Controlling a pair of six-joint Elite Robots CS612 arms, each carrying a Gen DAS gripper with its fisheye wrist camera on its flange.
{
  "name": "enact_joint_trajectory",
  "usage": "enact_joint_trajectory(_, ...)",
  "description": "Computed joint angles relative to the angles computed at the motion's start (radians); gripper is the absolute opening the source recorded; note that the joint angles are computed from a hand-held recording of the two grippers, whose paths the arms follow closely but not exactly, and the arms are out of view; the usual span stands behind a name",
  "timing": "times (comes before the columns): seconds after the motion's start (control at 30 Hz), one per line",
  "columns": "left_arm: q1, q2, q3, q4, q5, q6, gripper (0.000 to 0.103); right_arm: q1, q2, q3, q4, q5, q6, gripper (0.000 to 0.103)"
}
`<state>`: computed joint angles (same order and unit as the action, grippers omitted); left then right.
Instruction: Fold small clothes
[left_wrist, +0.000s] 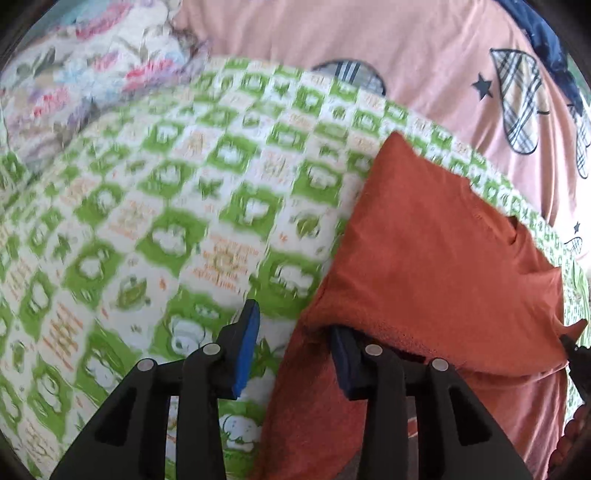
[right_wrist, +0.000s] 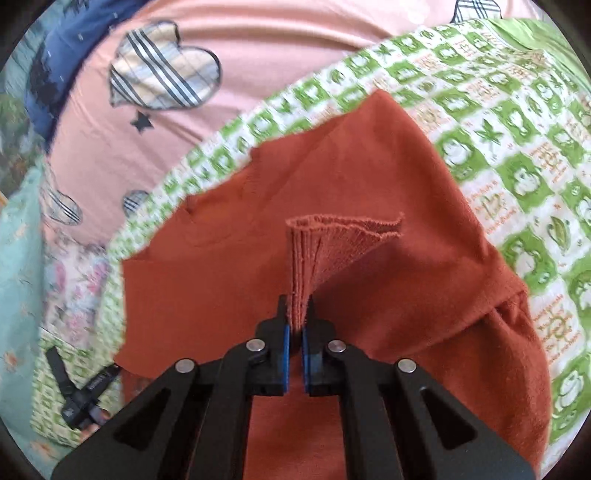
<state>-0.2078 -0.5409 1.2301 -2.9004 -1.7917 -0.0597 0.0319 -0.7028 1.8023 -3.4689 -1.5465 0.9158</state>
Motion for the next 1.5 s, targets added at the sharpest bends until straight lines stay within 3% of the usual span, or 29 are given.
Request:
enact_joint_trajectory(0.27, 0.014, 0.015, -0.024, 0.021, -0.056, -0.019, 0.042, -0.008, 0.013, 0.001, 0.039, 0.047, -0.019, 0.007)
enact_joint_trajectory(0.43, 0.043, 0.030, -0.060, 0.075, -0.171, -0.079, 0.042, -0.010, 0.003, 0.019, 0.037, 0.030, -0.014, 0.020)
enact_joint_trajectory(0.5, 0.049, 0.017, -0.061, 0.141, -0.198, -0.038, 0.039, -0.011, -0.007, 0.035, 0.023, 0.017, 0.003, 0.029)
enact_joint_trajectory(0.63, 0.072, -0.037, -0.012, 0.189, -0.357, 0.130, 0.039, 0.005, -0.046, 0.082, 0.012, -0.108, 0.003, 0.045)
enact_joint_trajectory(0.67, 0.073, -0.046, -0.001, 0.168, -0.380, 0.148, 0.043, 0.020, -0.060, 0.096, 0.014, -0.187, 0.010, 0.045)
enact_joint_trajectory(0.73, 0.061, -0.059, 0.007, 0.116, -0.374, 0.172, 0.050, 0.033, -0.065, 0.107, -0.025, -0.248, 0.007, 0.046)
enact_joint_trajectory(0.8, 0.041, -0.043, -0.039, 0.144, -0.382, 0.200, 0.053, 0.026, -0.050, 0.104, -0.107, -0.169, -0.008, 0.046)
enact_joint_trajectory(0.9, 0.019, 0.035, -0.188, 0.327, -0.477, 0.248, 0.053, 0.013, -0.021, 0.061, -0.115, -0.003, -0.064, 0.046)
enact_joint_trajectory(0.97, 0.002, 0.094, -0.294, 0.423, -0.431, 0.223, 0.050, 0.013, -0.009, 0.029, -0.066, 0.029, -0.122, 0.046)
enact_joint_trajectory(1.03, -0.011, 0.142, -0.375, 0.438, -0.321, 0.189, 0.042, 0.009, -0.002, 0.008, -0.016, 0.028, -0.143, 0.046)
enact_joint_trajectory(1.1, -0.009, 0.179, -0.440, 0.442, -0.290, 0.153, 0.009, 0.000, 0.001, -0.003, 0.030, 0.016, -0.138, 0.046)
enact_joint_trajectory(1.17, -0.006, 0.206, -0.491, 0.439, -0.258, 0.135, 0.002, -0.007, 0.007, -0.011, 0.048, -0.017, -0.120, 0.046)
enact_joint_trajectory(1.23, -0.002, 0.221, -0.522, 0.443, -0.261, 0.131, 0.002, -0.014, 0.007, -0.006, 0.045, -0.030, -0.085, 0.046)
enact_joint_trajectory(1.37, -0.009, 0.181, -0.454, 0.363, -0.152, 0.123, 0.001, -0.001, -0.017, 0.027, 0.017, -0.062, -0.061, 0.047)
enact_joint_trajectory(1.43, -0.002, 0.143, -0.382, 0.322, -0.148, 0.118, 0.015, 0.005, -0.030, 0.044, 0.000, -0.064, -0.065, 0.050)
enact_joint_trajectory(1.5, 0.009, 0.092, -0.287, 0.287, -0.190, 0.126, 0.029, 0.012, -0.044, 0.068, -0.018, -0.058, -0.071, 0.050)
